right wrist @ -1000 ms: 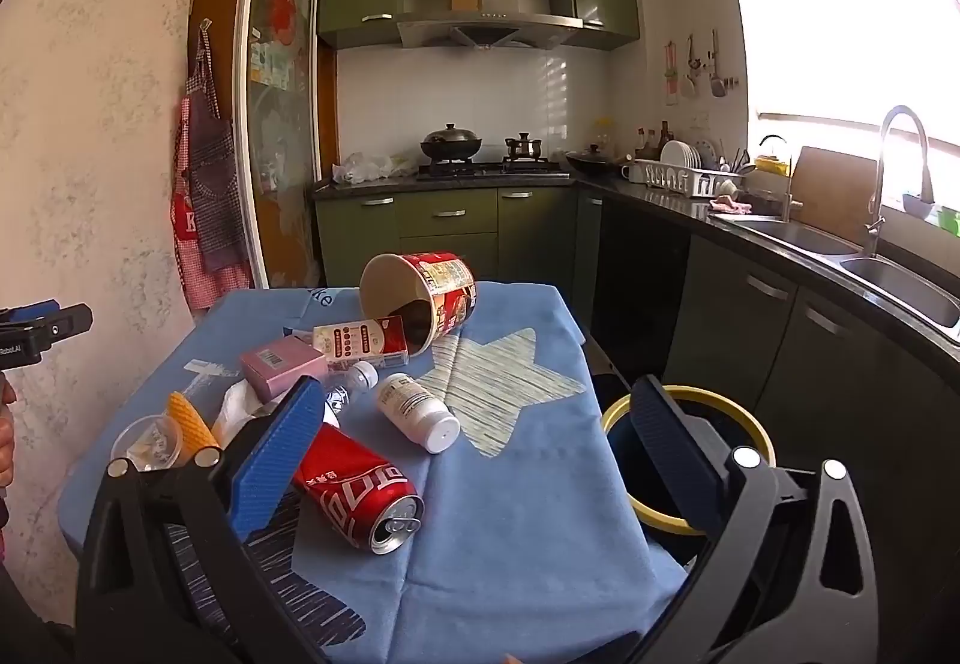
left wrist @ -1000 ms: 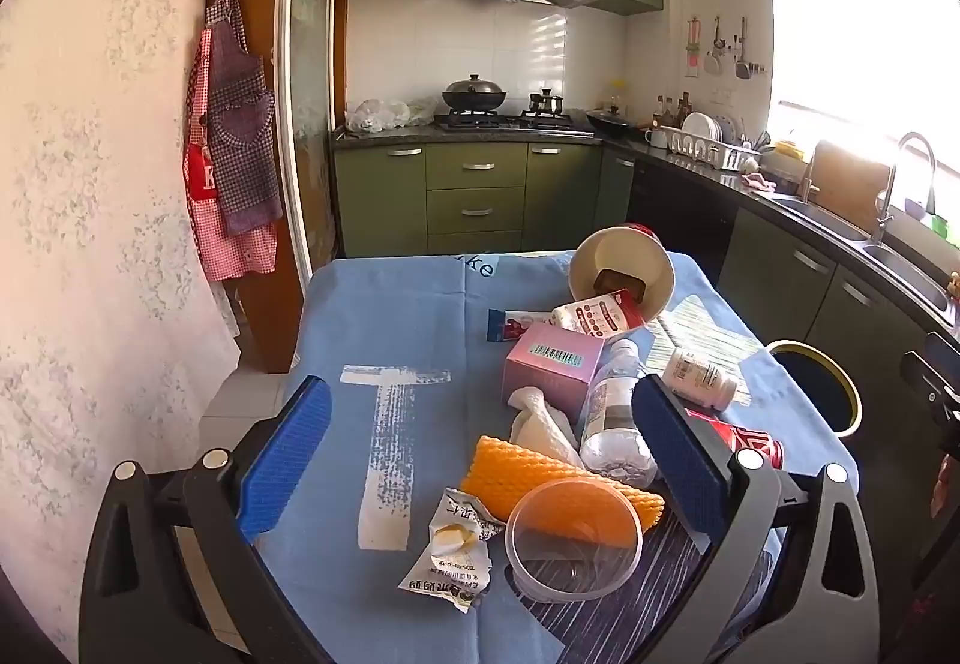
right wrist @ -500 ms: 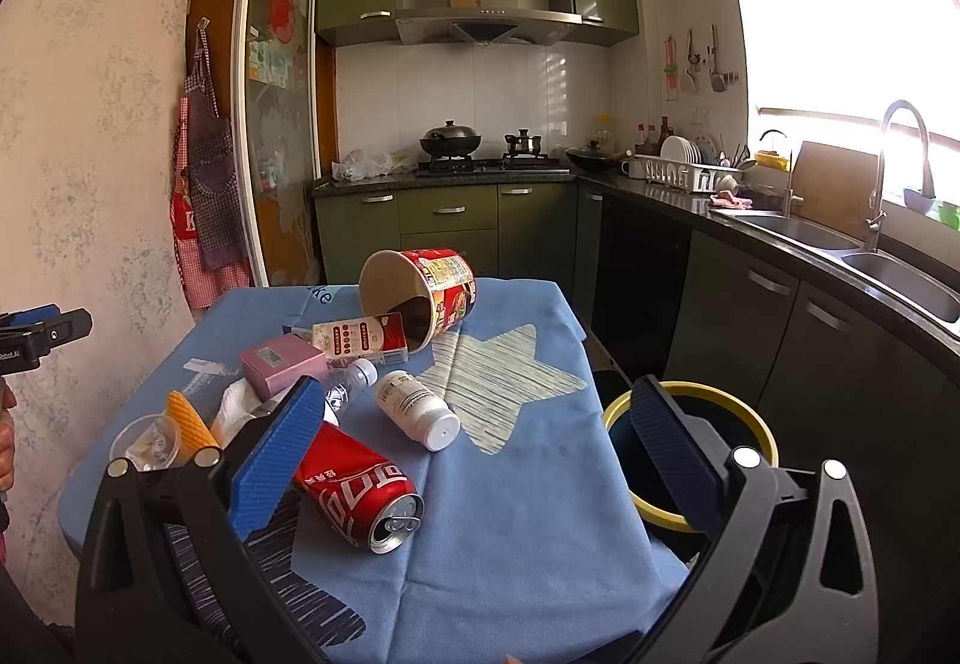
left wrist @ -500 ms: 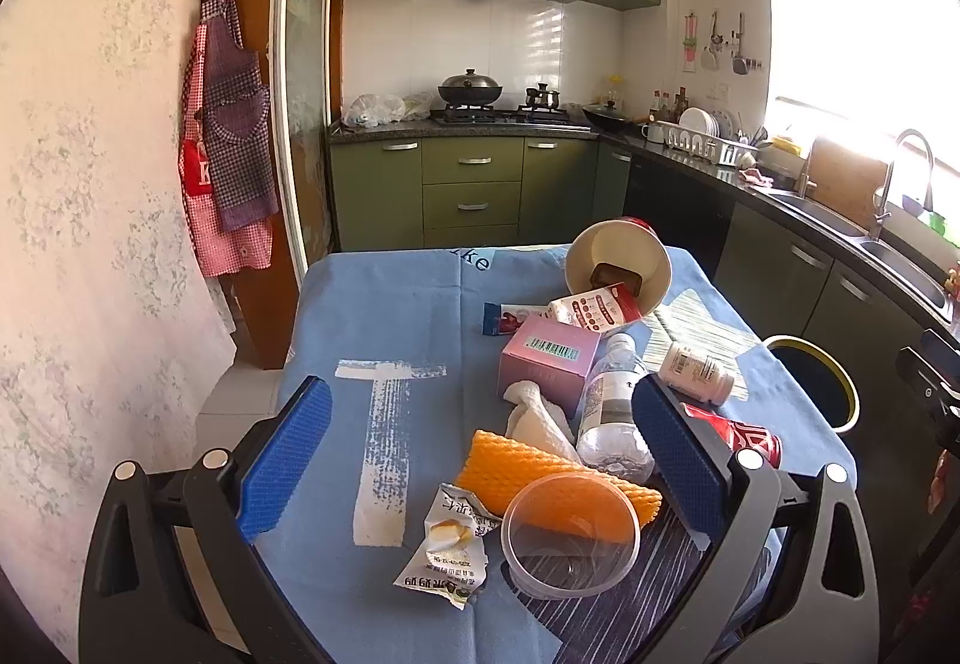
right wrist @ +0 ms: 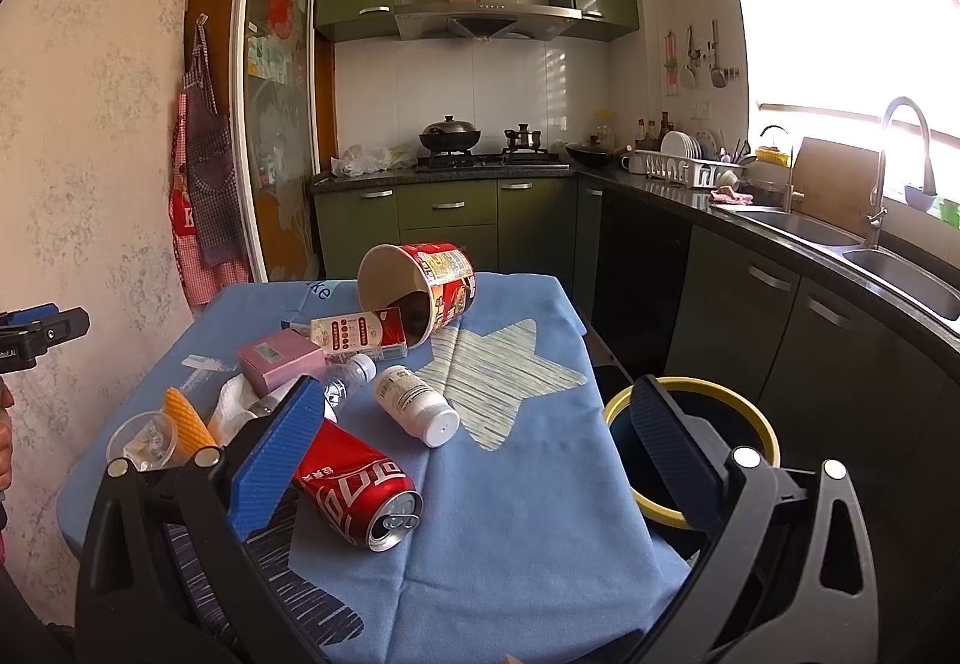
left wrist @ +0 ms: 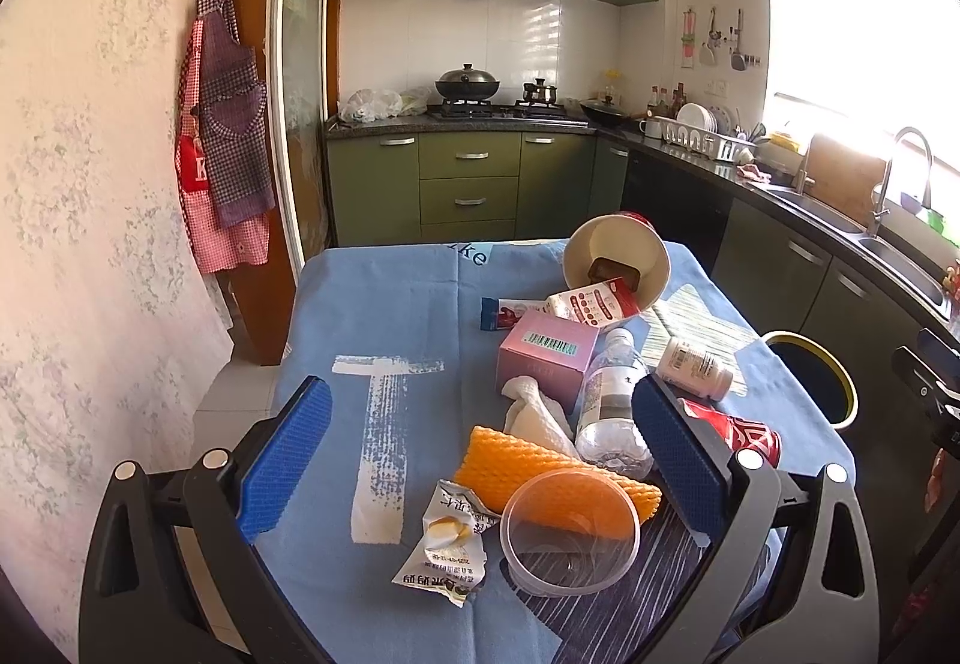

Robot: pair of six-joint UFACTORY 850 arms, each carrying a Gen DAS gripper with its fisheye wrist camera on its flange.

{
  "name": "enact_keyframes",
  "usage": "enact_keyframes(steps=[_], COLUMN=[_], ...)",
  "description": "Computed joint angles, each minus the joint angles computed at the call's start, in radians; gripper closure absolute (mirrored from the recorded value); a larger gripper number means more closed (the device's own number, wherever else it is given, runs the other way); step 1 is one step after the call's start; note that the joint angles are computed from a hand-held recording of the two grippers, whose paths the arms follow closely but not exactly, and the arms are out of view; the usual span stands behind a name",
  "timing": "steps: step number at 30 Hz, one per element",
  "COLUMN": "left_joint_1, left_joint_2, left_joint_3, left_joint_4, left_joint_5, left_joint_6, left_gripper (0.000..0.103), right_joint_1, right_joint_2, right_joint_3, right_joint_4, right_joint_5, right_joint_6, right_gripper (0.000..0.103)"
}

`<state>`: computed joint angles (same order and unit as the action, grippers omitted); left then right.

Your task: Collect trash

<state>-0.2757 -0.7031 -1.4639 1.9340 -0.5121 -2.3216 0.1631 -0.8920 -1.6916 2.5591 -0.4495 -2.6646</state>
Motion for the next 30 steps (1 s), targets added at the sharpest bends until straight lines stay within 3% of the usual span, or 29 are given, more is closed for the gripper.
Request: enact_keyframes(steps=[30], left_joint_1=[0.003], left_joint_2=[-0.003], left_joint_3=[-0.004], left_joint_4=[-0.006], left_joint_5=[0.013], left_joint_6=[0.008], left_gripper=[0.004], right_joint_1=[0.0], right_joint_2=[-0.01], right_joint_3=[-0.017], right_joint_4=[-0.015], right_joint_5=[0.014], right_joint_6=[0.017], right_gripper=[0.006])
